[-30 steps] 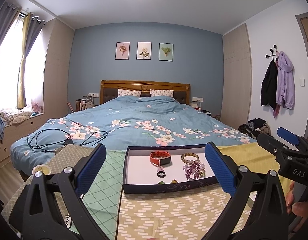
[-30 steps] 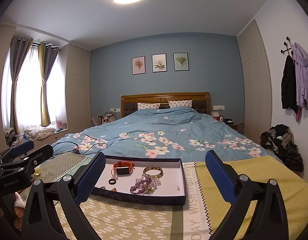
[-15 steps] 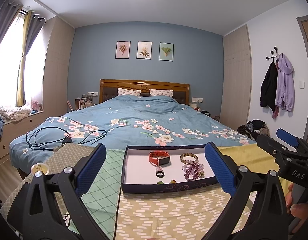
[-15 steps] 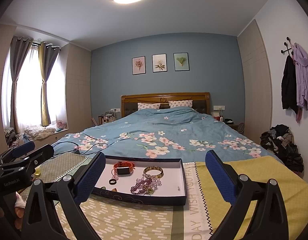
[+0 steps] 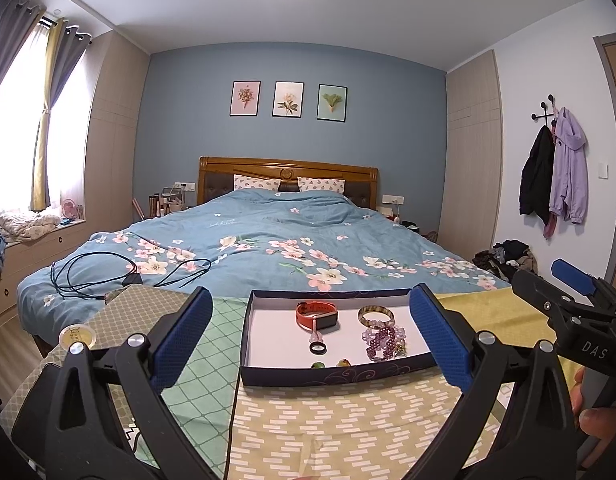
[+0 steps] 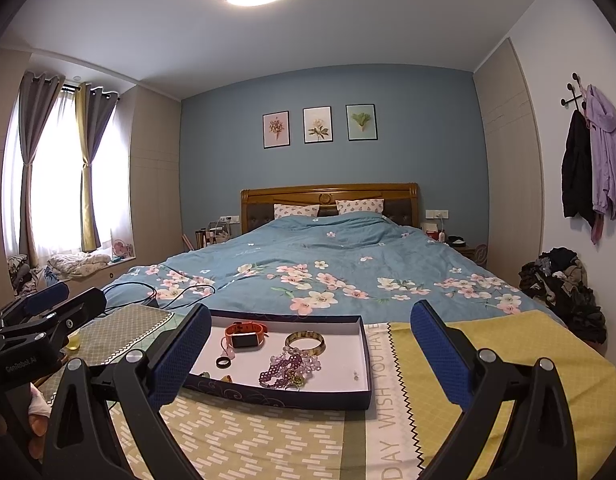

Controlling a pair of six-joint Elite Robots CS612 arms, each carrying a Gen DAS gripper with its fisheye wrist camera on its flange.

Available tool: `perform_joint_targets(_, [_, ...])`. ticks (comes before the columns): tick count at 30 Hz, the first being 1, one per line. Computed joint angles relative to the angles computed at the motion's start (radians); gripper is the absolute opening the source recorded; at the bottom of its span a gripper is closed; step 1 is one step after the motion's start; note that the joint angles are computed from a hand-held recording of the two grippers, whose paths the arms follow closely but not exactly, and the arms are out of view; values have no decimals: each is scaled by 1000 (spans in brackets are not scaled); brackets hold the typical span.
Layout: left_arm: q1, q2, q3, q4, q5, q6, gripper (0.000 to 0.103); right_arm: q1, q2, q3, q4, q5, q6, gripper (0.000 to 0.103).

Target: Organize jewelry

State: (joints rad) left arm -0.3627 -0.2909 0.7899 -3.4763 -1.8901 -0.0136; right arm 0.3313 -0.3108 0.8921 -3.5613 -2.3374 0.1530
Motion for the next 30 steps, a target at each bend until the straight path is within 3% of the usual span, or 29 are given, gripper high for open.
perform_joint_targets(30, [0,-3,7,0,-3,-2,97,-1,-2,5,8,0,11,97])
